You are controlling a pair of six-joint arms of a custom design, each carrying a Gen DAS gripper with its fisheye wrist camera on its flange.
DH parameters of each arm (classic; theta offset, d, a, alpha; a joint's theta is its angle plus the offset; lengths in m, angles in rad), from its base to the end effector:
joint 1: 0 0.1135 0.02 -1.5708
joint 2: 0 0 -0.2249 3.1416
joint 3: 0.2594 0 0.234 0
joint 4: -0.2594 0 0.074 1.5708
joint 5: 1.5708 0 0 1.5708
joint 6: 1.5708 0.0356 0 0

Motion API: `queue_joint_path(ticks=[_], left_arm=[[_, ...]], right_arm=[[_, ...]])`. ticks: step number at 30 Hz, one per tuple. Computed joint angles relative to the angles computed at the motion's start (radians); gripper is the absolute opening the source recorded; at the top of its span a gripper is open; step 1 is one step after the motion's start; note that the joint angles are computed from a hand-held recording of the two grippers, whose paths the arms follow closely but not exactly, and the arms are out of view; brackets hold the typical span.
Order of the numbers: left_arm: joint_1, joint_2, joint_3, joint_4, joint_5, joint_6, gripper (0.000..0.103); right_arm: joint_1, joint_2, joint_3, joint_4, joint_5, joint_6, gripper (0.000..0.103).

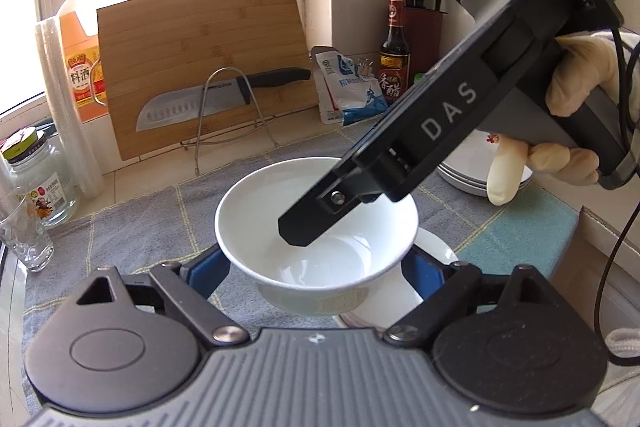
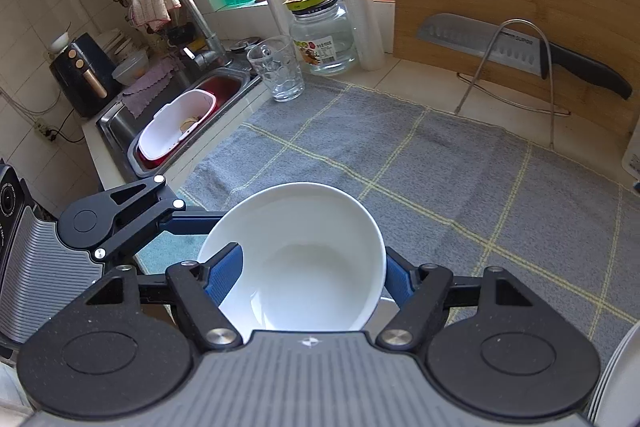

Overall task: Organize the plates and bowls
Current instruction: 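Lower the white bowl onto the floral bowl stack with the right tool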

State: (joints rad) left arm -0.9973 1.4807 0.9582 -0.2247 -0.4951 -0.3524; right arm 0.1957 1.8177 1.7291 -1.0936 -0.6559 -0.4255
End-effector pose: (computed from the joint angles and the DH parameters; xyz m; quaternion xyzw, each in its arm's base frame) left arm 0.1786 -0.2453 0.2051 0.1885 0.8738 -0.0671 0.4433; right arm 0.3335 0.0882 0.2768 -0.3431 0.8654 0.2930 0.2178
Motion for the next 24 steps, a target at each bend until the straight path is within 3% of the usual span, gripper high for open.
queue_joint_path(ticks=[13, 24], left_arm=[[-0.029, 0.134, 0.080, 0.053, 0.080, 0.017, 0.092], [-0.027, 0.155, 0.063, 0.080, 0.119, 0.010, 0.092]], right_arm=[[-0.106, -0.129, -0.214, 0.069, 0.024, -0.006, 0.079], [-0.119, -0.150, -0.296, 0.118, 0.046, 0.006, 0.079]])
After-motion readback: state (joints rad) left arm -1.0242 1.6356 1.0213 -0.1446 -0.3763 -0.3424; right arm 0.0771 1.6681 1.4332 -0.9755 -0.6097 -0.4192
